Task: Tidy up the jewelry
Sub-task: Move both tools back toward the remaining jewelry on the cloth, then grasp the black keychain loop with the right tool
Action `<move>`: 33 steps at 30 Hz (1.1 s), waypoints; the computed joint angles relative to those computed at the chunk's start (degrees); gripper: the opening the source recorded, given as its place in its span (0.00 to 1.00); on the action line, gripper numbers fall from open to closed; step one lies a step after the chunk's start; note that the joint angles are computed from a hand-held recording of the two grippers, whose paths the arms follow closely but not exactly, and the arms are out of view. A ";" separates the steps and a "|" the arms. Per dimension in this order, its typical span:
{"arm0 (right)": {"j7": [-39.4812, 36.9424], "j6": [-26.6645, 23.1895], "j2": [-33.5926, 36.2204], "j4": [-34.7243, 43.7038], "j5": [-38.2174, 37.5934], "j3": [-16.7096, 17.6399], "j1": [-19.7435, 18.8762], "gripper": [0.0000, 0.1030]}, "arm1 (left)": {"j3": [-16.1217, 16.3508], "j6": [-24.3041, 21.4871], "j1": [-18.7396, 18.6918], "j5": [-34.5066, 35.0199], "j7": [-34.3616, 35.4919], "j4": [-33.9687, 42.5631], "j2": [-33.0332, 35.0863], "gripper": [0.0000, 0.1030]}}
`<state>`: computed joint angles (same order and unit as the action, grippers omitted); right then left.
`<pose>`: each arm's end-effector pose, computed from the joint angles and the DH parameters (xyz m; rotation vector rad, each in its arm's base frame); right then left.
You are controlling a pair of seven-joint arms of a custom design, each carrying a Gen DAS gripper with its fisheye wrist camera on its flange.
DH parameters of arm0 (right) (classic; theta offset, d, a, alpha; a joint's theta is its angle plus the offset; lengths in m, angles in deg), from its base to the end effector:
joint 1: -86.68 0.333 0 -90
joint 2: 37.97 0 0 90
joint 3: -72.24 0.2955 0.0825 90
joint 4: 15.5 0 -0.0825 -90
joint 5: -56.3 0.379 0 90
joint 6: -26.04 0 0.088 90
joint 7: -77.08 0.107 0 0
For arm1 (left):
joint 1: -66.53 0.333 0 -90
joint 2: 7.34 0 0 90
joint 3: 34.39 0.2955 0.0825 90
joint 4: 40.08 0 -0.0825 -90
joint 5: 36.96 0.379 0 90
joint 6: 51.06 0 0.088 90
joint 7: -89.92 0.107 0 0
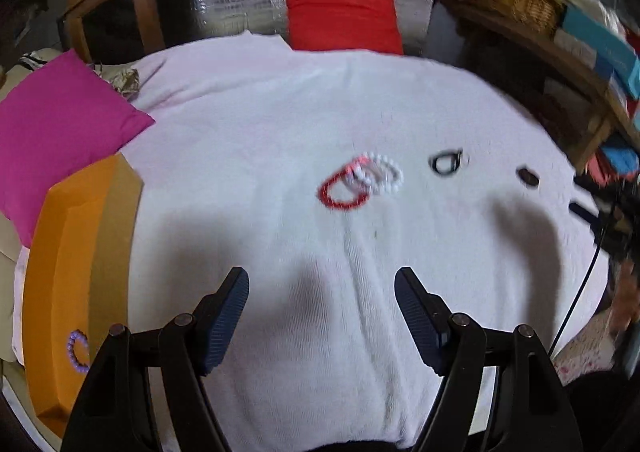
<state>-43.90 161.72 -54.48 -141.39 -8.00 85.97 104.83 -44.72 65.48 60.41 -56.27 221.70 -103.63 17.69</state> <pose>0.4341 0.2680 0.5375 -0.2258 2.1049 -0.5101 0.6778 -0.1853 0.6126 -0.9192 2.6573 -0.8770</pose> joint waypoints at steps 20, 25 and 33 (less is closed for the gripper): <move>-16.16 0.23 16.66 18.47 2.92 -4.03 4.66 0.48 | 1.06 16.41 -2.49 5.36 -3.08 -8.64 -5.98 0.74; -23.34 -3.36 20.91 24.32 5.76 -5.69 6.37 0.48 | 1.12 17.38 -3.45 6.53 -4.51 -6.67 -4.32 0.74; -28.86 -3.33 25.35 29.62 9.05 -8.20 7.91 0.48 | 1.28 19.78 -5.06 8.36 -6.56 -2.60 -0.86 0.74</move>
<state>-72.76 158.38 -29.13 -111.77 1.05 77.77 112.74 -43.45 85.27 55.35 -47.91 215.14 -106.23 16.83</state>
